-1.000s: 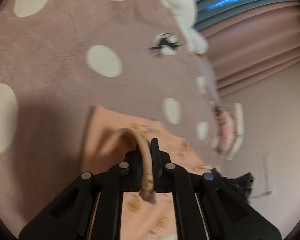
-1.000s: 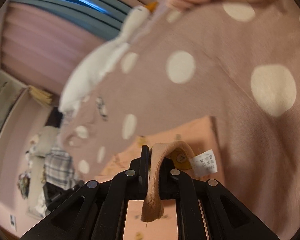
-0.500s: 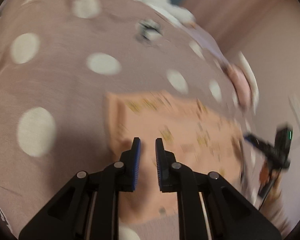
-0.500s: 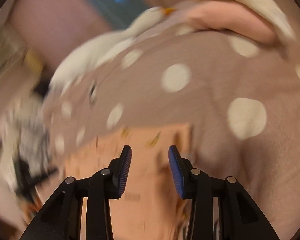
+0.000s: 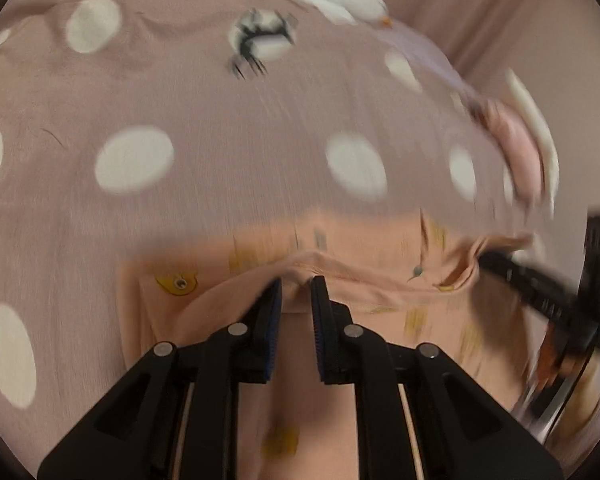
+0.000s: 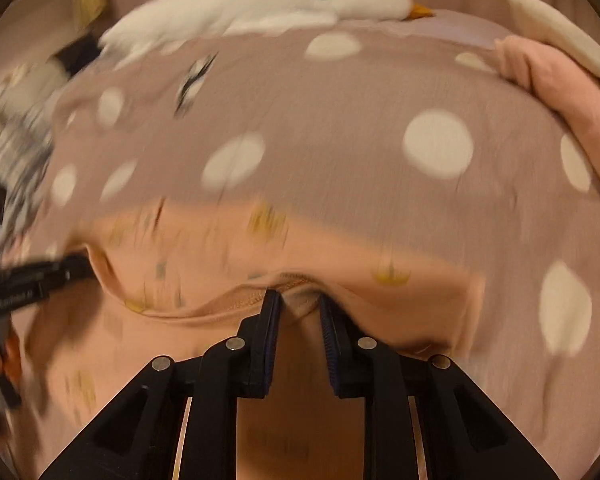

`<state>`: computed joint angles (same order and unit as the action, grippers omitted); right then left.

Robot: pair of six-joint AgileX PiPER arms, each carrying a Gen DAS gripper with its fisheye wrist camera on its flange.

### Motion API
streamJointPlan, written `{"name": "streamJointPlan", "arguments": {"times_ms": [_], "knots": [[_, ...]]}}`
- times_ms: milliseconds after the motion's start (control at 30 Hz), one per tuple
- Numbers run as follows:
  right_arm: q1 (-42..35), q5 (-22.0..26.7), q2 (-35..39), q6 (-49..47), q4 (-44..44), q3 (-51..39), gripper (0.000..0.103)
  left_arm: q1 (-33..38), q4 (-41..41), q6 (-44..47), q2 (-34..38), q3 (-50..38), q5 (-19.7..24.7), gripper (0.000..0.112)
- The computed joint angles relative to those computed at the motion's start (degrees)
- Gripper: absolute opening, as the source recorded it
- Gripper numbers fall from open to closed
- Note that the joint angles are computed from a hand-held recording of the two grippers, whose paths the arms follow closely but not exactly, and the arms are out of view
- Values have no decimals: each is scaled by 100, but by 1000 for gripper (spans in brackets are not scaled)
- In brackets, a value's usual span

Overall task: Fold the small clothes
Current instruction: 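Lay the hem onto the shirt and open both grippers, then move both open grippers over the folded peach shirt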

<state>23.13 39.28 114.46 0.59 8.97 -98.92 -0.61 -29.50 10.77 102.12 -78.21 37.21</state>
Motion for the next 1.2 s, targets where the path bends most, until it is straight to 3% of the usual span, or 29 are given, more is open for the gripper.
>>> {"name": "streamJointPlan", "arguments": {"times_ms": [133,267,433,600,667,767,867,900,967,1000,1033,1200], "knots": [[-122,-270,20,531,92,-330,23,252,-306,-150,-154,-245,5,15],[-126,-452,-416,184,372,208,23,276,-333,322,-535,139,231,15],[70,-338,-890,-265,387,1132,23,42,-549,1266,-1246,1500,196,15],[432,-839,-1843,435,-787,2853,23,270,-1375,2434,-2352,3313,-112,15],[514,-973,-2024,816,-1289,3272,23,527,-1767,2798,-2593,3706,58,15],[483,-1337,-2437,891,-1330,4011,23,948,-2084,3105,-3029,4125,337,15],[373,-1271,-2629,751,-1102,4144,23,1421,-2214,3081,-3361,4229,788,16],[324,-1162,-2669,663,-943,4104,23,1552,-2214,3074,-3502,4265,894,19],[241,-1040,-2833,569,-633,4094,23,1917,-2191,3040,-3716,4236,1096,37],[209,-1088,-2951,413,-397,4160,23,2172,-2286,3098,-3772,4232,1230,57],[203,-1135,-3053,333,-262,4212,26,2377,-2381,3140,-3776,4205,1303,66],[347,-1283,-3122,209,104,4156,29,2995,-3146,3446,-2966,3890,1811,66]]}}
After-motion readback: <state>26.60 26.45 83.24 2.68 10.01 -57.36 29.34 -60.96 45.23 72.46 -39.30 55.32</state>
